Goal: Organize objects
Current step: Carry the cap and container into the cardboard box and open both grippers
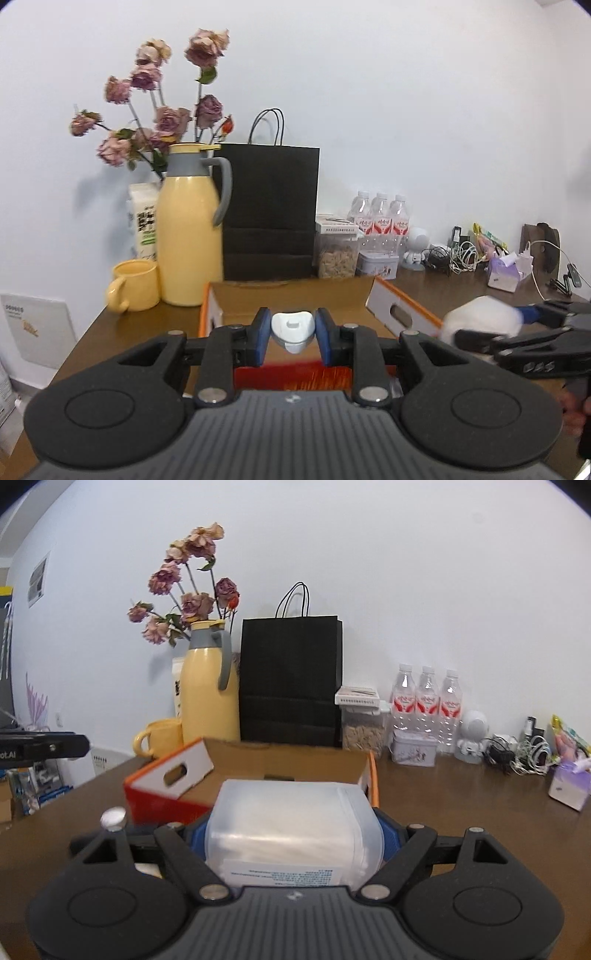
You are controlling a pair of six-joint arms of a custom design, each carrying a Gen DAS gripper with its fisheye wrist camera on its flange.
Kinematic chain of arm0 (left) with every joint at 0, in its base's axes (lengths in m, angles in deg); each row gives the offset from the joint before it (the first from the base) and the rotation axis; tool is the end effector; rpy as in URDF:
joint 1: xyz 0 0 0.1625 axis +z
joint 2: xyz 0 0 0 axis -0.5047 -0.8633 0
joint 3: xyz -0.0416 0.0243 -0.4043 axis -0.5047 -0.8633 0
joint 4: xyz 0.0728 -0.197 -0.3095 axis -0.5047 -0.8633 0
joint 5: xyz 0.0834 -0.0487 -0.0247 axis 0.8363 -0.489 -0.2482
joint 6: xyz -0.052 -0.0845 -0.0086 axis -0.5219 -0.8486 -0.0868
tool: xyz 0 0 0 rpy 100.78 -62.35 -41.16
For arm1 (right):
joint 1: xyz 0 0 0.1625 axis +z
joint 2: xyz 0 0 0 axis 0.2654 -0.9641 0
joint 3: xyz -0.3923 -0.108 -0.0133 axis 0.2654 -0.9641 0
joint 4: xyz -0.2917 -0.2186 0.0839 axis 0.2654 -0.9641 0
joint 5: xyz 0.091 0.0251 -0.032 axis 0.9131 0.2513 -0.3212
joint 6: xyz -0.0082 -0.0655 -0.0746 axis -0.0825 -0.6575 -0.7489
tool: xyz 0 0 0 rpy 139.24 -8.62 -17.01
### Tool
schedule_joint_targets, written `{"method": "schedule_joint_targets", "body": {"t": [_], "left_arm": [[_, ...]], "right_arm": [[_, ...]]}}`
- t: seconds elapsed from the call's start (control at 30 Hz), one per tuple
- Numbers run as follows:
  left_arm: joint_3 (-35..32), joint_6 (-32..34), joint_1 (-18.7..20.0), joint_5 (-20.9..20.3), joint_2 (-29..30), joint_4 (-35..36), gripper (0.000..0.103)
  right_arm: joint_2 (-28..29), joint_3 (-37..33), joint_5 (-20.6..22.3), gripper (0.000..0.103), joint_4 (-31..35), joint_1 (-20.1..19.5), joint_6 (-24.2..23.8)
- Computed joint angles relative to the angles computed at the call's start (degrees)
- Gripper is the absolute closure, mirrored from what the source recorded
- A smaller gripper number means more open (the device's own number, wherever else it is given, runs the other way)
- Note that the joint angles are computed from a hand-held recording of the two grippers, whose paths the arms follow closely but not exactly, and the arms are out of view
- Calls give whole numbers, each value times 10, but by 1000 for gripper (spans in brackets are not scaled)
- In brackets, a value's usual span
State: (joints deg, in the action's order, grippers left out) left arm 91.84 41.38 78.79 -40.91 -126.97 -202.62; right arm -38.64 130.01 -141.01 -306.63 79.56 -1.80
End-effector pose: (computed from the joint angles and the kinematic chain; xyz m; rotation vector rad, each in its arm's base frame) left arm -0.1218 -0.4605 0.1746 0.5120 1.9658 -1.4871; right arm 0.1817 -0.5274 0.0871 1.1793 -2.2496 1.2070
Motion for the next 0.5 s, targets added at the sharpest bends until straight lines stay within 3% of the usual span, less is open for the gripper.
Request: {"method": "schedule_joint_targets", "body": {"t": [0.13, 0.23, 0.5], "left_arm": [[-96, -4, 45, -22, 7, 90, 76], [-157, -48, 84, -34, 12, 185, 76], [-282, -117, 145, -21, 47, 387, 76]], "right_arm": [[51, -111, -39, 21, 61, 31, 22], [85, -194, -64, 21, 123, 41, 39], [168, -365, -151, 21, 257, 44, 57]]}}
